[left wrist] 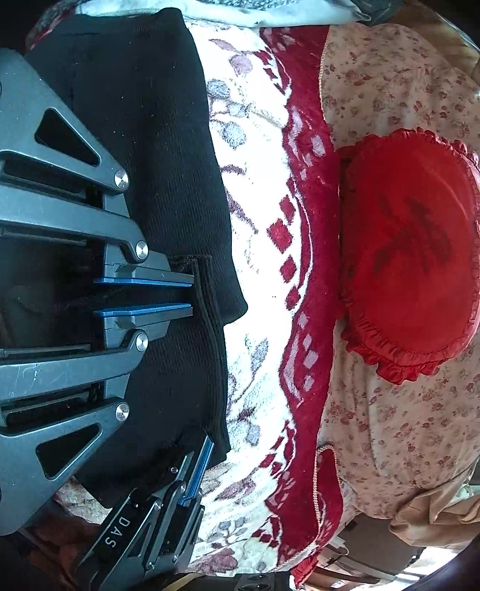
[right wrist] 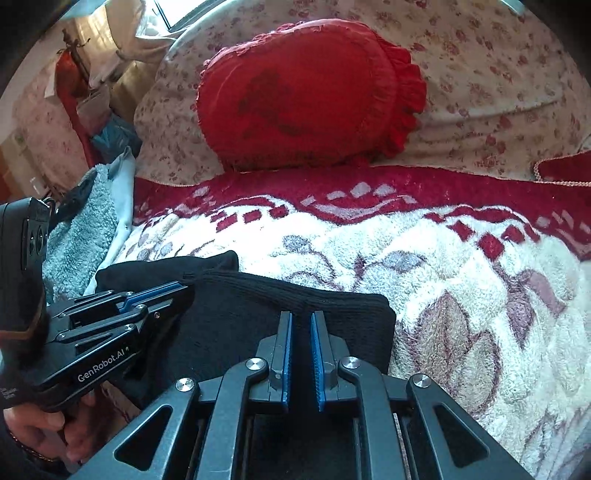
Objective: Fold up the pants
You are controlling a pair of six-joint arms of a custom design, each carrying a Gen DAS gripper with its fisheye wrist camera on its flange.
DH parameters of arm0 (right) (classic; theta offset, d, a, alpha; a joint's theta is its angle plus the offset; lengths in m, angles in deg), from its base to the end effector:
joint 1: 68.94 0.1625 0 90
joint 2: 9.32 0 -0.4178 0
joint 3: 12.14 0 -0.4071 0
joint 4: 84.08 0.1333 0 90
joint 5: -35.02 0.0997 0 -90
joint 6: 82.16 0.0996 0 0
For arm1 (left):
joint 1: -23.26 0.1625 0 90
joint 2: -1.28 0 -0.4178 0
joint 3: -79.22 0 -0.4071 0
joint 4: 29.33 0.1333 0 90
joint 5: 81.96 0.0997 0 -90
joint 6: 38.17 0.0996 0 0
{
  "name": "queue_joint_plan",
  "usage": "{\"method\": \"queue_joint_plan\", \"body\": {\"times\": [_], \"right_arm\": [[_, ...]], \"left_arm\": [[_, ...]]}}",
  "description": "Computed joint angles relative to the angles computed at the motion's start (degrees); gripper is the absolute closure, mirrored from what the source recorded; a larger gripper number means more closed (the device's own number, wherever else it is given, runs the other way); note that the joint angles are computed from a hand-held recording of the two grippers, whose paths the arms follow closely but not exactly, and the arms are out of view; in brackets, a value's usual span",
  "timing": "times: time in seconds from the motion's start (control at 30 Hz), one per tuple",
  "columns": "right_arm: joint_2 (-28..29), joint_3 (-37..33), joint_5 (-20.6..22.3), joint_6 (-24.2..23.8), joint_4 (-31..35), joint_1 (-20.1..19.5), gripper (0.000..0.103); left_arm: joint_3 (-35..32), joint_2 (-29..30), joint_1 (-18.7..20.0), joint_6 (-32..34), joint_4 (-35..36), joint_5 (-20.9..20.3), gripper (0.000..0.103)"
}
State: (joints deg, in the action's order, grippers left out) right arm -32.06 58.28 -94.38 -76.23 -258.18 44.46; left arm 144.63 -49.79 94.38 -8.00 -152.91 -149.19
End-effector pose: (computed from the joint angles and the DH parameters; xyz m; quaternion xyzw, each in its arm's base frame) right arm 0.3762 -0.6929 0.0203 0.0317 -0.8999 0.3657 0.2353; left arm -0.0902 -0.7949 0.3328 0.3712 0.8930 -0.1439 0.2098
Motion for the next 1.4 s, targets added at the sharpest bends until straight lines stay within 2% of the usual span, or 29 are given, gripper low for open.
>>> {"method": "queue_joint_plan", "body": {"times": [0.2,0.27,0.33,0.37,0.43,0.53,0.6,0.7,0.77,0.83,0.87,0.97,1.03,1.07,1.1,1.17,1.27,1.33,1.4], "right_arm": [[0.15,-0.39,-1.28,-0.97,1.08,0.47,0.094],[0.7,-0.64,-2.26,-4.12,-1.95,1.31,0.094],[0.57,0.17,0.09,-8.05,-6.11,1.9,0.094],[0.36,0.18,0.64,-7.75,-4.59,1.91,0.094],[0.37,-0.36,-0.01,-3.01,3.15,0.98,0.093],[-0.49,0.22,1.79,-1.3,3.72,0.55,0.093],[-0.89,1.36,2.77,-3.87,0.26,0.95,0.093],[-2.68,4.36,9.91,-9.24,-3.07,1.63,0.093],[-2.83,4.08,10.19,-10.49,1.77,2.0,0.089],[-1.97,2.45,8.34,-7.68,9.94,1.39,0.089],[-2.1,2.27,8.78,-7.25,10.43,1.33,0.089],[-2.59,2.92,10.03,-6.86,8.69,1.08,0.089],[-2.08,2.6,8.34,-8.66,6.05,1.94,0.089],[-2.16,3.24,9.26,-10.8,2.75,2.18,0.089],[-2.61,4.22,12.28,-12.44,-0.69,2.24,0.089],[-2.99,4.51,14.3,-11.31,-0.37,1.89,0.088],[-1.88,2.03,11.67,-6.36,10.23,0.79,0.088],[-2.42,2.39,13.72,-5.56,8.3,0.5,0.088],[-2.47,2.96,13.45,-5.99,5.55,0.5,0.088]], "left_arm": [[-1.05,0.24,0.6,-1.57,1.13,-2.09,0.095],[-0.95,0.17,0.56,-1.52,1.1,-2.02,0.095],[-0.83,0.15,0.58,-1.39,0.85,-1.91,0.095],[-0.77,0.12,0.57,-1.33,0.77,-1.83,0.095],[-0.7,0.12,0.52,-1.28,0.78,-1.69,0.095],[-0.64,0.03,0.58,-1.44,0.8,-1.86,0.095],[-0.79,0.07,0.62,-1.61,1.04,-2.02,0.095],[-0.61,-0.03,0.63,-1.78,0.92,-2.17,0.095],[-0.67,0.01,0.69,-1.87,0.91,-2.4,0.095],[-0.72,0.12,0.7,-1.79,0.96,-2.38,0.095],[-0.88,0.2,0.71,-1.78,1.15,-2.43,0.095],[-1.94,0.57,1.07,-2.47,2.26,-3.52,0.095],[-2.58,0.77,1.38,-3.12,2.98,-4.47,0.095],[-2.78,0.83,1.48,-3.37,3.2,-4.84,0.095],[-2.87,0.87,1.52,-3.5,3.31,-5.04,0.095],[-2.78,0.84,1.51,-3.33,3.19,-4.97,0.095],[-2.8,0.87,1.47,-3.04,3.0,-4.67,0.095],[-2.84,0.87,1.48,-3.09,3.11,-4.74,0.095],[-3.1,0.95,1.52,-3.28,3.45,-4.96,0.095]]}}
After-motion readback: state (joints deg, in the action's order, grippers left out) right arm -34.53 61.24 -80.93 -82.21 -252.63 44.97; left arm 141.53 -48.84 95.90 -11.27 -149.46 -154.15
